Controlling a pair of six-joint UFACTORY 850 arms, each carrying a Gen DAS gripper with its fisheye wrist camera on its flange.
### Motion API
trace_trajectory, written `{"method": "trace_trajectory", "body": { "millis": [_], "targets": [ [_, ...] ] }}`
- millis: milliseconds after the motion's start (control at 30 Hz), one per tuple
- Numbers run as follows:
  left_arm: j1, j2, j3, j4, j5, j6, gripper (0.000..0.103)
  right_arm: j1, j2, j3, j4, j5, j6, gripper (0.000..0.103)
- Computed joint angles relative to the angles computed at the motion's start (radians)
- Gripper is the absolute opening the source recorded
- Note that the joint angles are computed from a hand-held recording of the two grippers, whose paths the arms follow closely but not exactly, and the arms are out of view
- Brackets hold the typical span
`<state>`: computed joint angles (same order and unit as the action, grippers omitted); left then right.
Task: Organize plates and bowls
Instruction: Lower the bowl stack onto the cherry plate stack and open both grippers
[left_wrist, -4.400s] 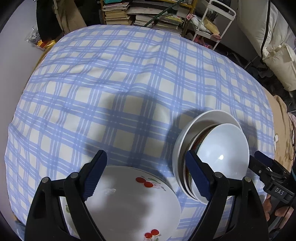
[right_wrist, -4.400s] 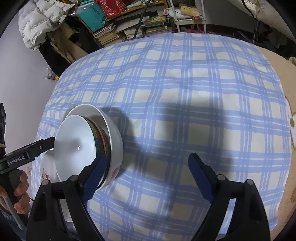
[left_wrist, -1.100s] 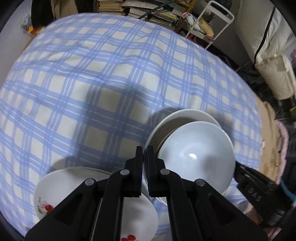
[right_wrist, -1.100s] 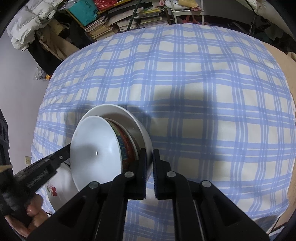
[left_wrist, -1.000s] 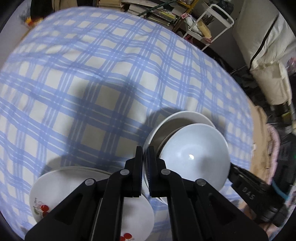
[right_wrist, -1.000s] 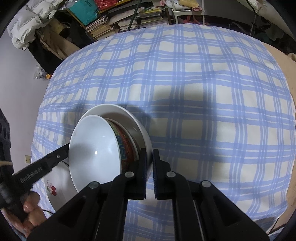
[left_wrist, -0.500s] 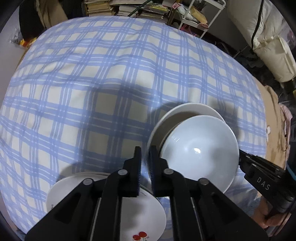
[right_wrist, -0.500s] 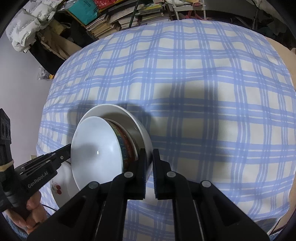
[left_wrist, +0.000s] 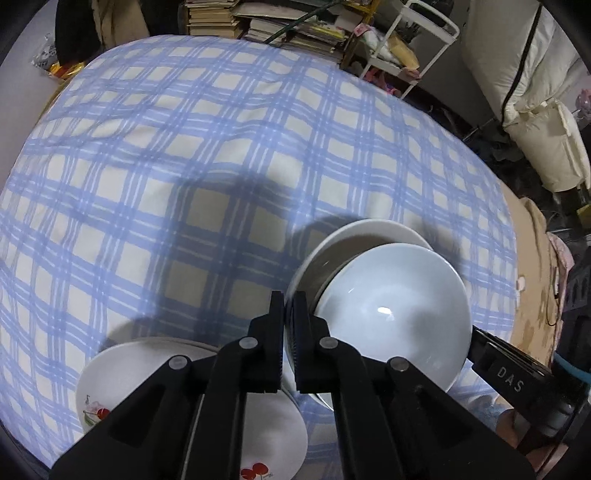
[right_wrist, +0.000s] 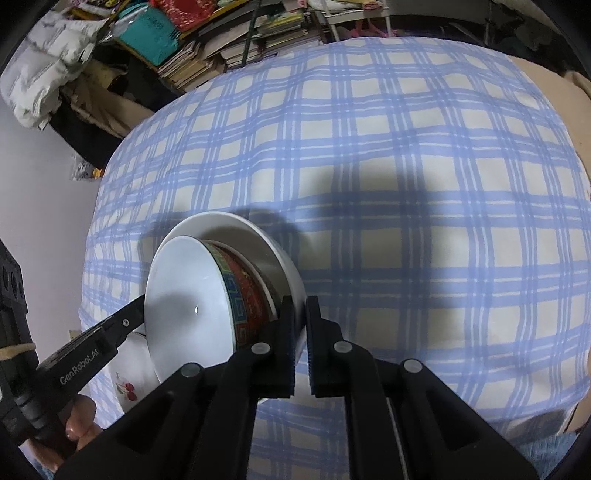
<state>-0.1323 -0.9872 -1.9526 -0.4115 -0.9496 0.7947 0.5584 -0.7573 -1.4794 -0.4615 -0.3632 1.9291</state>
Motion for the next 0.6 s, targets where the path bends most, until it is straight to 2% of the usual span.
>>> {"method": "trace_trajectory", "body": {
  "millis": [133,267,367,600],
  "targets": [
    [0.012,-0.046,-0.078,-0.018,-0.084,-0.018,0.001,-0.003,0.01,-0.004,0.017,-0.02,-0.016,0.011],
    [0.007,-0.027,-0.063,-0.005,-0.073,-0.016,0.001,-0.002,0.005,-0.048,0.04,-0.094,-0.078,0.011],
    [0.011,-0.036,-0.087,-0.014,-0.101,-0.032,0.001,-0.006,0.018,-0.036,0.062,-0.08,-0.102,0.011],
    [0.012,0.029,-0.019,-0.004,-0.062,-0.006,0.001,0.01,0.049,-0.001,0.025,-0.053,-0.02,0.011]
  ]
}}
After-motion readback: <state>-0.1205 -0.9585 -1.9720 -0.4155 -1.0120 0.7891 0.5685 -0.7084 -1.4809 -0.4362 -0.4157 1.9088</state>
